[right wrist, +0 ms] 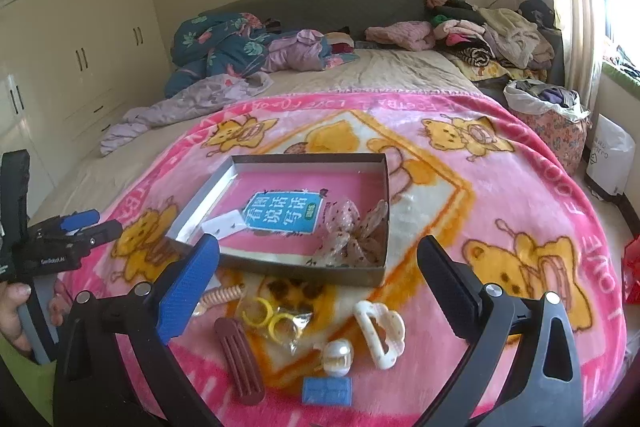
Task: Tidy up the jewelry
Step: 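Withdraw both grippers and move toward the pompom tie and maroon clip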
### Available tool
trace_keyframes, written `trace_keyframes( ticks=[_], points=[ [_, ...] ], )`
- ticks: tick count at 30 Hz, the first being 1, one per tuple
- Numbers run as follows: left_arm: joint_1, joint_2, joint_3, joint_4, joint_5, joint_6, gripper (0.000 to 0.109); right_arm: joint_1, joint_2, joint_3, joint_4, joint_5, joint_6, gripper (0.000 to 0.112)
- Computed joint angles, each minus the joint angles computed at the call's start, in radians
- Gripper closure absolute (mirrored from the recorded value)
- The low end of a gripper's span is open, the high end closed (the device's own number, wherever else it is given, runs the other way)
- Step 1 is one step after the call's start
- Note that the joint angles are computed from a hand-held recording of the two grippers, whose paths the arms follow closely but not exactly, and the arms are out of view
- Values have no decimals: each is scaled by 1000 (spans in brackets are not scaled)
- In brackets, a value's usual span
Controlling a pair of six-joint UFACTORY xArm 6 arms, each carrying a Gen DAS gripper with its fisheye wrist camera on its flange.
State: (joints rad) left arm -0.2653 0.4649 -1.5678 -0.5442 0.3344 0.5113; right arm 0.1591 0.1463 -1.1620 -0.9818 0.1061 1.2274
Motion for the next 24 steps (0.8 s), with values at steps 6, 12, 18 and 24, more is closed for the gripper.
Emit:
trace_keyframes(
  ticks=[6,12,18,24],
  points=[
    [1,-44,66,-51,-27,52,16,20,-34,43,-33,4,36,14],
    [-3,-79,125,-77,-43,88,16,41,-58,79,-46,7,45,14],
    [-9,-105,177,-84,-54,109,16,62,-72,109,-38,13,33,14],
    [-16,-126,221,-70,-66,120,16,80,-72,125,-12,8,-3,14]
  ],
)
